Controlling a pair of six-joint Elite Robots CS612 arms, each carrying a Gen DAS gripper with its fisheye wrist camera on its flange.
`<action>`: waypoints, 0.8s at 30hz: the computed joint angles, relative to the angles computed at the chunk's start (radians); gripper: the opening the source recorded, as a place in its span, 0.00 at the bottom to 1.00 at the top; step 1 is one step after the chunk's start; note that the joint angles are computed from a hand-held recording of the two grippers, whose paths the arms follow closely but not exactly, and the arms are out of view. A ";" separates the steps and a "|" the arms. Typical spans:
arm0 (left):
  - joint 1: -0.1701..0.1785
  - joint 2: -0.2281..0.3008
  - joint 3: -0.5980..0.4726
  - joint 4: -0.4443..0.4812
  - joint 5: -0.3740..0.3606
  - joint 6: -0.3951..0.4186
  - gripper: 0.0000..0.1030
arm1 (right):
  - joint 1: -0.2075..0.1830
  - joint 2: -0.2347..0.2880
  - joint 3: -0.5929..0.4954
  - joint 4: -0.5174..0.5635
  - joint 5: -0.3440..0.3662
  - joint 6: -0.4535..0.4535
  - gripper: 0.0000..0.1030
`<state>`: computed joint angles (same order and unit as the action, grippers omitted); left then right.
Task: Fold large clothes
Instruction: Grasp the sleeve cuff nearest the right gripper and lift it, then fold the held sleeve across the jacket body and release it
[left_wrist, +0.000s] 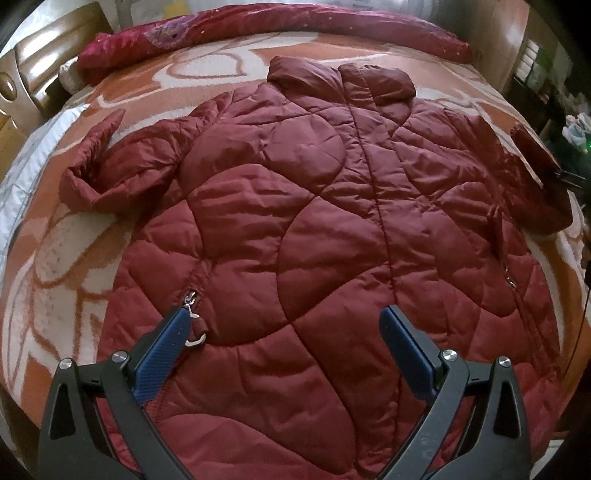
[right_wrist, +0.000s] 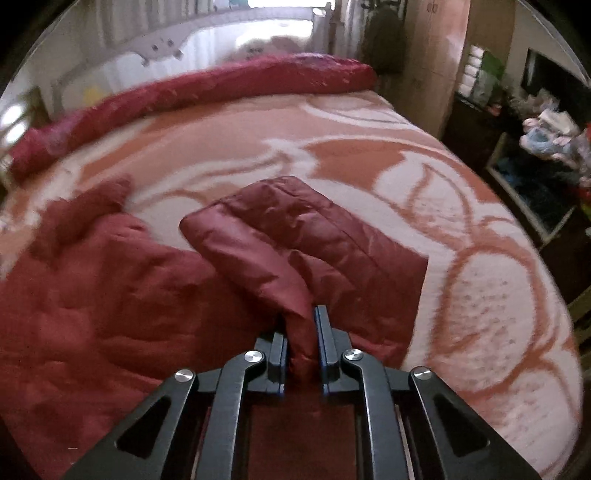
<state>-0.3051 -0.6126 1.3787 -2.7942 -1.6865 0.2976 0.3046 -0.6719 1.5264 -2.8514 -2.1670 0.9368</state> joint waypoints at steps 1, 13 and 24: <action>0.002 0.000 -0.001 0.004 -0.008 -0.004 0.99 | 0.005 0.001 0.000 -0.043 0.016 -0.013 0.11; 0.033 -0.008 -0.009 0.022 -0.093 -0.033 0.99 | 0.070 0.111 -0.218 -0.238 0.225 -0.189 0.11; 0.084 0.033 -0.124 0.140 -0.307 -0.102 0.99 | 0.098 0.300 -0.586 -0.136 0.388 -0.269 0.11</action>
<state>-0.2216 -0.5793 1.2549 -2.6544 -1.9938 0.1953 0.4026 -0.3715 0.9407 -2.9874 -1.7786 0.6678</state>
